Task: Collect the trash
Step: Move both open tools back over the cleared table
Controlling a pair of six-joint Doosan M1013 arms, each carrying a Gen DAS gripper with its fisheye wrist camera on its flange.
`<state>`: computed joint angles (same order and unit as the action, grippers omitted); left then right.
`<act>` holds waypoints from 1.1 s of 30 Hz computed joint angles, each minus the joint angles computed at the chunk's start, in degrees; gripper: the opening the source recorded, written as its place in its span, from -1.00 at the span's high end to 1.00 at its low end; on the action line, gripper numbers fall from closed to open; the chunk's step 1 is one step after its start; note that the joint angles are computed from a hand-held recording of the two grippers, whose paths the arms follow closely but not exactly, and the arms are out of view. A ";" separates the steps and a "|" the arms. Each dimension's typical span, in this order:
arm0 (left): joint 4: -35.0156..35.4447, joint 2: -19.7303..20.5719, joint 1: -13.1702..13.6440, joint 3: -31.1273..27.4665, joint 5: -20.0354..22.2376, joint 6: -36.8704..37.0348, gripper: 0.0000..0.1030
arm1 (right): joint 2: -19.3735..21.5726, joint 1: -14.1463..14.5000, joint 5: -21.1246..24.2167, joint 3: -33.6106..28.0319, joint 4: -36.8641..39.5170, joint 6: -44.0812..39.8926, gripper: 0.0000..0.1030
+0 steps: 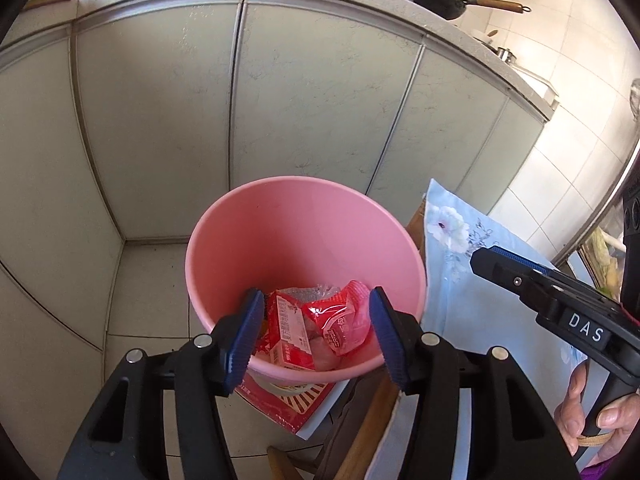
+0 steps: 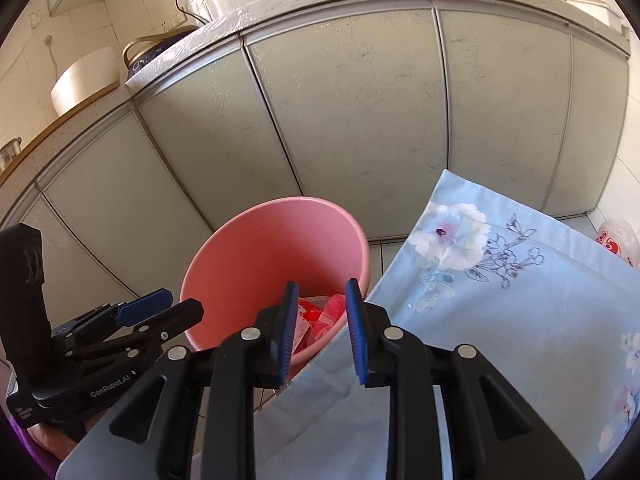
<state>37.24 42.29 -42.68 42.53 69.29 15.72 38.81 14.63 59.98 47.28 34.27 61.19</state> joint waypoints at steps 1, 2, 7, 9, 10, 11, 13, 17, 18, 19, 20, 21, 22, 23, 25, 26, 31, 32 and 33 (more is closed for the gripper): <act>0.19 0.18 -0.27 -0.50 0.34 0.50 -0.05 | -0.23 -0.16 -0.12 0.31 0.17 -0.15 0.52; 0.31 0.16 -0.42 -0.67 0.35 0.73 -0.06 | -0.72 -0.40 -0.34 1.05 0.58 -0.40 0.52; 1.33 0.97 -1.58 -2.86 1.13 2.25 -0.09 | -3.12 -1.23 -1.72 4.68 1.96 -2.18 0.52; 1.95 1.45 -2.06 -3.98 1.80 3.11 -0.13 | -4.29 -1.55 -2.50 6.36 2.54 -3.44 0.52; 2.14 1.84 -2.27 -4.79 2.23 3.64 -0.16 | -4.81 -1.69 -2.97 7.13 2.87 -4.06 0.52; 2.40 2.17 -2.52 -5.50 2.44 4.16 -0.22 | -5.44 -1.82 -3.56 8.03 3.14 -4.77 0.52; 2.81 2.93 -2.92 -7.06 3.05 5.29 -0.26 | -6.61 -2.10 -4.56 9.72 3.76 -5.92 0.51; 3.15 4.84 -3.65 -10.84 4.18 7.80 -0.29 | -9.13 -2.70 -7.51 13.54 3.58 -7.48 0.24; 3.11 5.37 -3.78 -11.84 4.61 8.28 -0.29 | -9.81 -2.88 -8.50 14.65 3.41 -7.81 0.23; 3.11 5.91 -3.92 -12.85 4.98 8.75 -0.30 | -10.24 -3.04 -9.00 15.31 3.34 -7.99 0.19; 3.19 6.28 -4.07 -13.52 5.23 9.10 -0.30 | -10.75 -3.23 -9.53 16.14 3.02 -7.89 0.13; 3.28 6.83 -4.23 -14.51 5.72 9.59 -0.30 | -11.26 -3.43 -10.03 16.94 2.46 -7.50 0.12; 3.30 7.40 -4.41 -15.56 6.12 10.09 -0.30 | -11.59 -3.60 -10.47 17.52 2.13 -7.26 0.09; 3.14 7.80 -4.52 -16.28 6.07 10.54 -0.30 | -12.15 -3.73 -11.55 18.41 0.87 -6.27 0.08; 2.63 8.54 -4.69 -17.63 6.02 11.38 -0.30 | -13.16 -4.13 -13.43 20.03 -0.68 -5.05 0.07; 2.50 9.16 -4.85 -18.84 6.33 11.86 -0.30 | -13.47 -4.32 -13.94 20.54 -1.00 -4.66 0.07; 2.72 12.32 -5.72 -24.80 7.93 15.01 -0.27 | -15.59 -6.01 -17.60 24.06 -3.26 0.11 0.06; 2.63 13.15 -5.89 -26.41 8.31 15.93 -0.27 | -15.94 -6.34 -18.24 24.62 -3.91 1.34 0.06; 2.28 14.02 -6.00 -28.10 8.67 16.80 -0.27 | -16.30 -6.68 -18.81 25.17 -4.71 2.71 0.06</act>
